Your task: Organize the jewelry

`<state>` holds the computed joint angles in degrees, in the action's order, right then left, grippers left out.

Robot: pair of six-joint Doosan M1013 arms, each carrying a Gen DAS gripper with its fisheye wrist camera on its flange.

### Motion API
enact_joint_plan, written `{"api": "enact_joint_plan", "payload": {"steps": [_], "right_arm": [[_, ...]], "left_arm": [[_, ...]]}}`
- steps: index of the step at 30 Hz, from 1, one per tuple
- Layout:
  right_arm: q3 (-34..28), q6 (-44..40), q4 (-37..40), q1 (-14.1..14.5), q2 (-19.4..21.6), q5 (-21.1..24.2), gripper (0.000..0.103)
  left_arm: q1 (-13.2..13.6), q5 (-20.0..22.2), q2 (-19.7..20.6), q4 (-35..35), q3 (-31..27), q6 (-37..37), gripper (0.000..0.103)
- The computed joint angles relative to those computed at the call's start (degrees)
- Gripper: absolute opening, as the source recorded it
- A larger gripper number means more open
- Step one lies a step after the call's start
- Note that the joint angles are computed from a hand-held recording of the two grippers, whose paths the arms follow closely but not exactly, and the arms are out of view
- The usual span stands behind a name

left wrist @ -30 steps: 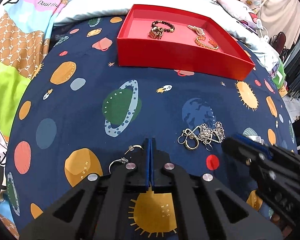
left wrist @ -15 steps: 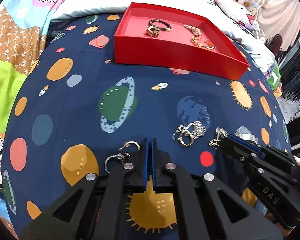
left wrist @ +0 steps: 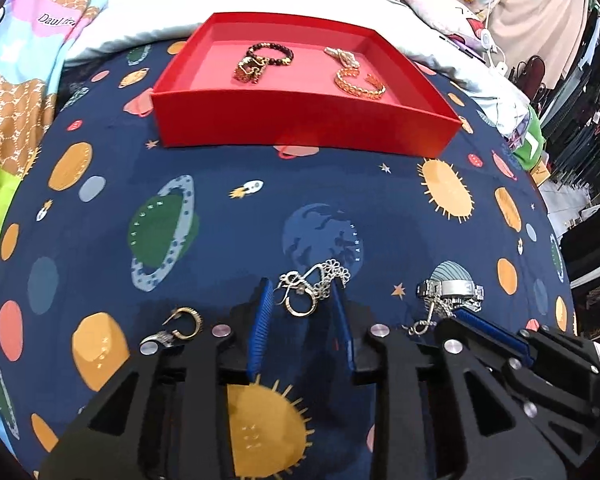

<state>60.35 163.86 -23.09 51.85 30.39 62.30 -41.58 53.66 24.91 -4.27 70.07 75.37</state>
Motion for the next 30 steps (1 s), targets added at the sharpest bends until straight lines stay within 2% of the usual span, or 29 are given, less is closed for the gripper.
{"api": "enact_joint_plan", "payload": {"steps": [4,8,10,13,30], "right_arm": [[0.88,0.81,-0.03,-0.11,-0.55,-0.55,0.007],[1.2,1.0,0.14,-0.19,-0.66,-0.76,0.007],[1.32,1.07,0.24,-0.24,-0.7,-0.86,0.007],[1.27,1.01,0.4,-0.32,-0.66,-0.9,0.007],[-0.19,0.37,-1.36,-0.09,-0.49,-0.64,0.007]], "left_arm": [[-0.36,-0.62,0.33,0.3,-0.22,0.69,0.034],[-0.69,-1.53,0.61,1.92,-0.43,0.08,0.033],[-0.59,-1.62,0.77,2.11,-0.62,-0.23,0.017],[0.13,-1.54,0.97,0.19,-0.89,0.16,0.001],[1.62,-4.71,-1.63,-0.02,0.39,-1.11,0.0]]}}
